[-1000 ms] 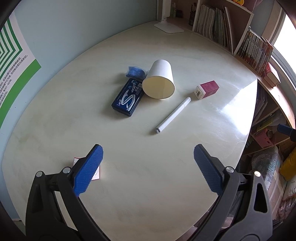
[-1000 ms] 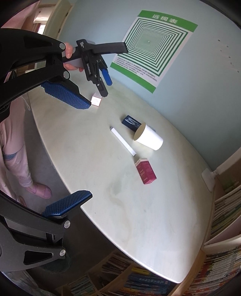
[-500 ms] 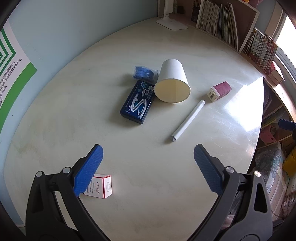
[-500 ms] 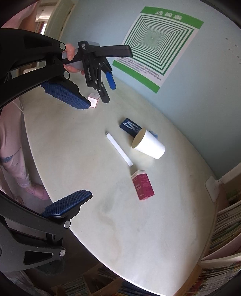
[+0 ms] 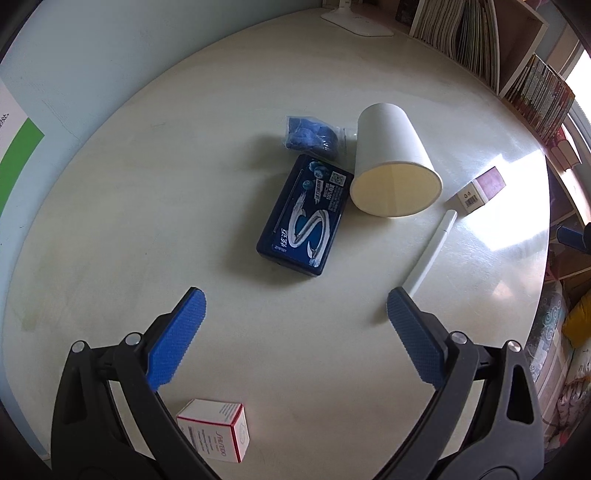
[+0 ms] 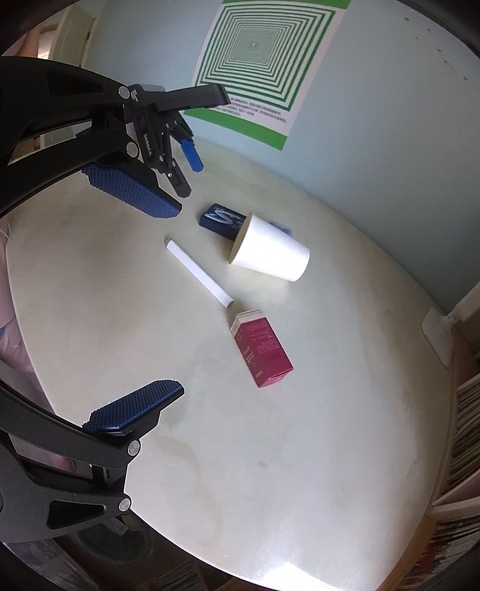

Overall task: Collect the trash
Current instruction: 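Close the left tool on the dark blue gum box while the right tool grasps the pink-red box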

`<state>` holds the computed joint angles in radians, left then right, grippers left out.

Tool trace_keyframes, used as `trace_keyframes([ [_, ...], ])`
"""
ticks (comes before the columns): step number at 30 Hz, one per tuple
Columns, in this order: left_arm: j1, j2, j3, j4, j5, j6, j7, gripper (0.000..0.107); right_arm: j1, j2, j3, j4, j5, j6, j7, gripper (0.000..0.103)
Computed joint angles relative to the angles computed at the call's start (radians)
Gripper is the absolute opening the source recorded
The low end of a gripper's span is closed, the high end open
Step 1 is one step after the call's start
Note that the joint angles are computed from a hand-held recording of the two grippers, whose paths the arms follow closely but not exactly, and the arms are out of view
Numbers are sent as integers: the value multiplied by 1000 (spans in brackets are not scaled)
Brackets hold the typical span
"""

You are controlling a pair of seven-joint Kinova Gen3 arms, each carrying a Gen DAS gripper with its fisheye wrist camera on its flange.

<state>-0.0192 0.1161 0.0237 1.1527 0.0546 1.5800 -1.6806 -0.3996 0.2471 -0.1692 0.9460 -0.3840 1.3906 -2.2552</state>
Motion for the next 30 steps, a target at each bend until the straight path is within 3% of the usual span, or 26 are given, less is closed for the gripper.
trace_keyframes([
  [14, -24, 122, 1, -60, 24, -21, -60, 96, -10, 137, 5, -107, 12, 35, -68, 89],
  [30, -24, 180, 3, -62, 19, -52, -77, 96, -52, 340, 19, -383, 51, 223, -134, 88],
])
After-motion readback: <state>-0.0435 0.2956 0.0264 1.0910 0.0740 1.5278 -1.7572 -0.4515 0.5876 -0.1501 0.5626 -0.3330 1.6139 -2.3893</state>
